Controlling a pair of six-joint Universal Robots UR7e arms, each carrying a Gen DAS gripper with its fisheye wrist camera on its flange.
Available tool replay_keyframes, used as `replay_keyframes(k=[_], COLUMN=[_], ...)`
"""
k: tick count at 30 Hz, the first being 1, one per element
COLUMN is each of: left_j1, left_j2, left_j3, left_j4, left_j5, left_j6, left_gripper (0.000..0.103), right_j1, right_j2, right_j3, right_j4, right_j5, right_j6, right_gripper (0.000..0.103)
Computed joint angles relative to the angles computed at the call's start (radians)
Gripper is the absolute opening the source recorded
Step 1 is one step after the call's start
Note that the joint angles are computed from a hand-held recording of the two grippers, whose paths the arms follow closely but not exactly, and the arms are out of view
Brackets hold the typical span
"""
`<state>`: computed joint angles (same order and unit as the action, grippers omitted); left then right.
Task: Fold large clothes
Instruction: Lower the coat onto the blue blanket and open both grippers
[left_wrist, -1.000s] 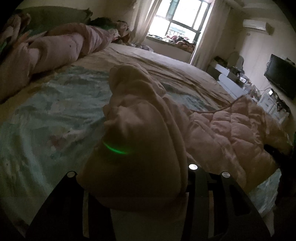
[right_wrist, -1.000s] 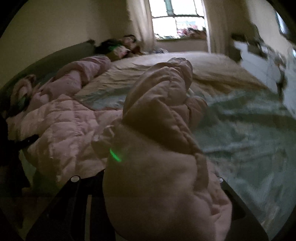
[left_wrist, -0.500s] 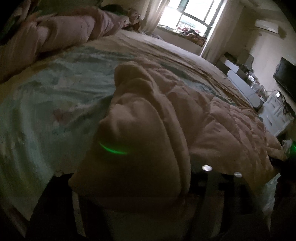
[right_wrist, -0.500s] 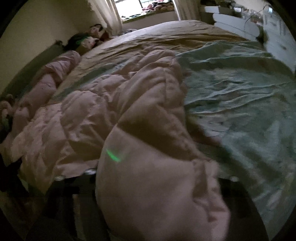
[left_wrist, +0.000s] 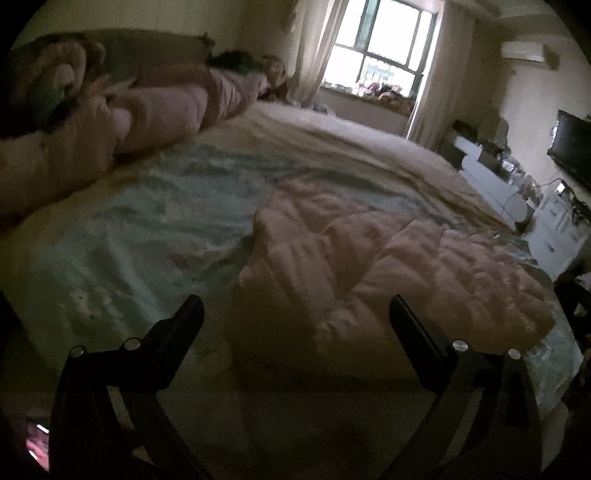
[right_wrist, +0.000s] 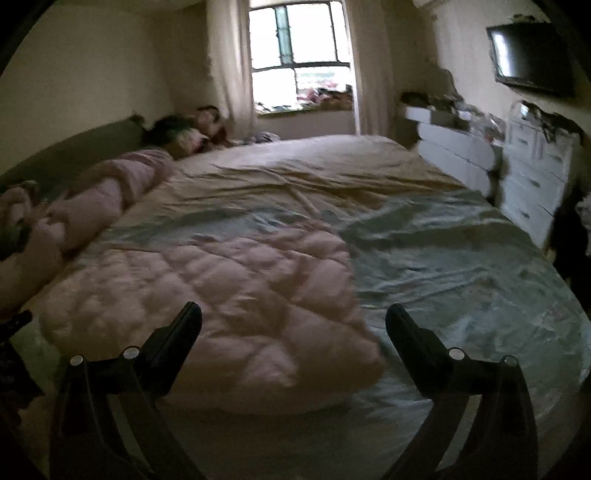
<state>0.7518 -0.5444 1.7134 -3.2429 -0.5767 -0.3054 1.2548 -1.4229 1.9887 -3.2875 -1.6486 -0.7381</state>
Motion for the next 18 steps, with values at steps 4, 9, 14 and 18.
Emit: replay_keyframes(k=[4, 9, 14, 18], left_j1=[-0.055, -0.102, -0.125, -0.142], left_j2=[-0.017, -0.013, -0.017, -0.006], left_j3=[0.048, 0.082, 0.125, 0.16], left_j4=[-0.046, -0.09, -0.114, -0.16], left_j5=[0.006, 0.012, -0.01, -0.016], left_j6=[0.007, 0.019, 0.002, -0.018], left_gripper=[0.094, 0.094, 0.094, 0.094], right_j1=[0.021, 0.049, 0.052, 0.035], right_j2=[-0.044, -0.055, -0.061, -0.066], right_j3=[0.076, 0.17, 0.242, 0.31], right_j4=[-0.003, -0.085, -0.118, -0.14], right_j5=[0.044, 0.06, 0.08, 0.088], right_j6=[-0.033, -0.094, -0.086, -0.067], right_gripper=[0.099, 0.099, 0.099, 0.099])
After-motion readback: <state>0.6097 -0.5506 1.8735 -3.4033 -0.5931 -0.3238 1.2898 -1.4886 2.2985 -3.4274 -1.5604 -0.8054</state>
